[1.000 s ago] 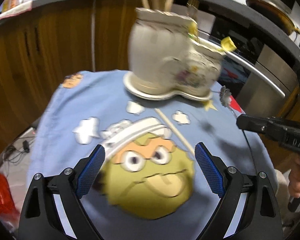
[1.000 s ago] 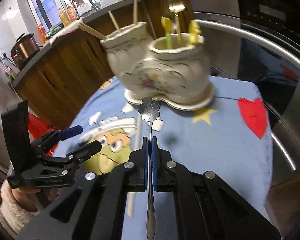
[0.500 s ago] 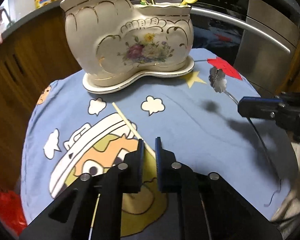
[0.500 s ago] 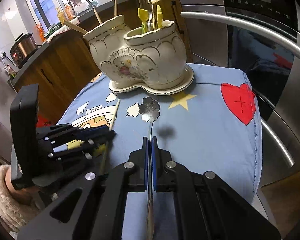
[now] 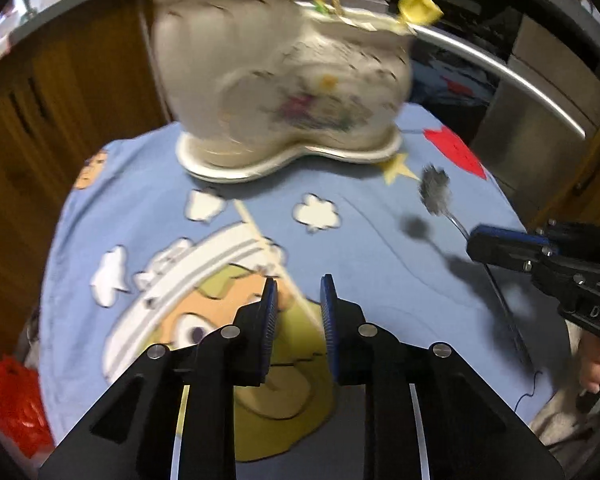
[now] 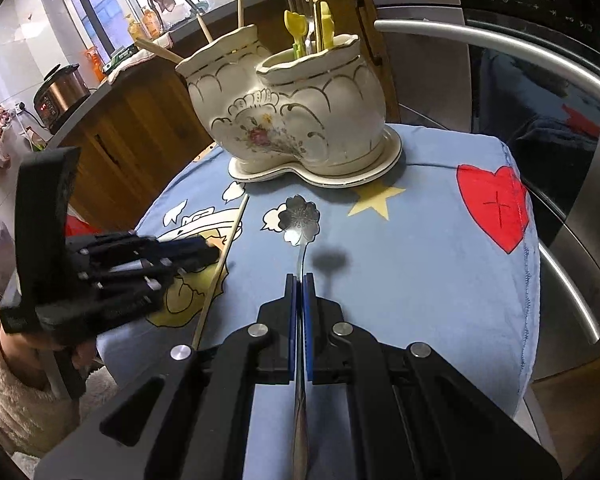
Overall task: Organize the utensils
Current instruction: 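Grasp the last chopstick with left tool while right holds the silver spoon, then lift chopstick over larger opening with left tool while right carries silver spoon over smaller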
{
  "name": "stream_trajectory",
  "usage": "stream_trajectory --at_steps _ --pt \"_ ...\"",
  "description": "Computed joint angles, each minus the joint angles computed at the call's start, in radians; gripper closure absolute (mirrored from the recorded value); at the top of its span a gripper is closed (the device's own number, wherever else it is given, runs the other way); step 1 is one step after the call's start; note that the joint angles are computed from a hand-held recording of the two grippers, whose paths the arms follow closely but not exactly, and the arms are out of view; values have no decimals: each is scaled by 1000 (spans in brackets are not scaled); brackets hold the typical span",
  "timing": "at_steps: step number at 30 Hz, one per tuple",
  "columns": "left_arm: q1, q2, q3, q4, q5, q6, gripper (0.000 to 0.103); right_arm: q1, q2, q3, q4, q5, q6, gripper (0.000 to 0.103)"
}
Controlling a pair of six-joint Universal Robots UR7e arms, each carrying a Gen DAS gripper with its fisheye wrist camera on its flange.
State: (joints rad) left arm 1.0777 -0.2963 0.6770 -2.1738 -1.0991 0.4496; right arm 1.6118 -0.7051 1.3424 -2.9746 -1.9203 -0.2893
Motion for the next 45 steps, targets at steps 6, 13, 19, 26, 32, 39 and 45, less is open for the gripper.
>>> stream_trajectory --at_steps 6,13,19,26,32,39,45 --pt "-6 -8 41 -47 47 73 96 -4 -11 11 -9 4 -1 100" --pt "-13 -76 134 -45 32 170 98 -4 -6 8 -3 6 -3 100" --pt "-19 -41 92 -36 57 139 87 -3 -2 7 -3 5 -8 100" --pt "-16 -4 42 -32 59 130 97 -1 -6 19 -40 14 -30 100" --pt "-11 -14 64 -79 17 176 98 4 -11 33 -105 39 -73 100" --pt "14 -148 203 -312 -235 234 98 27 -15 8 -266 109 -169 100" --pt "16 -89 50 -478 -441 184 98 49 42 -137 -340 187 -229 100"
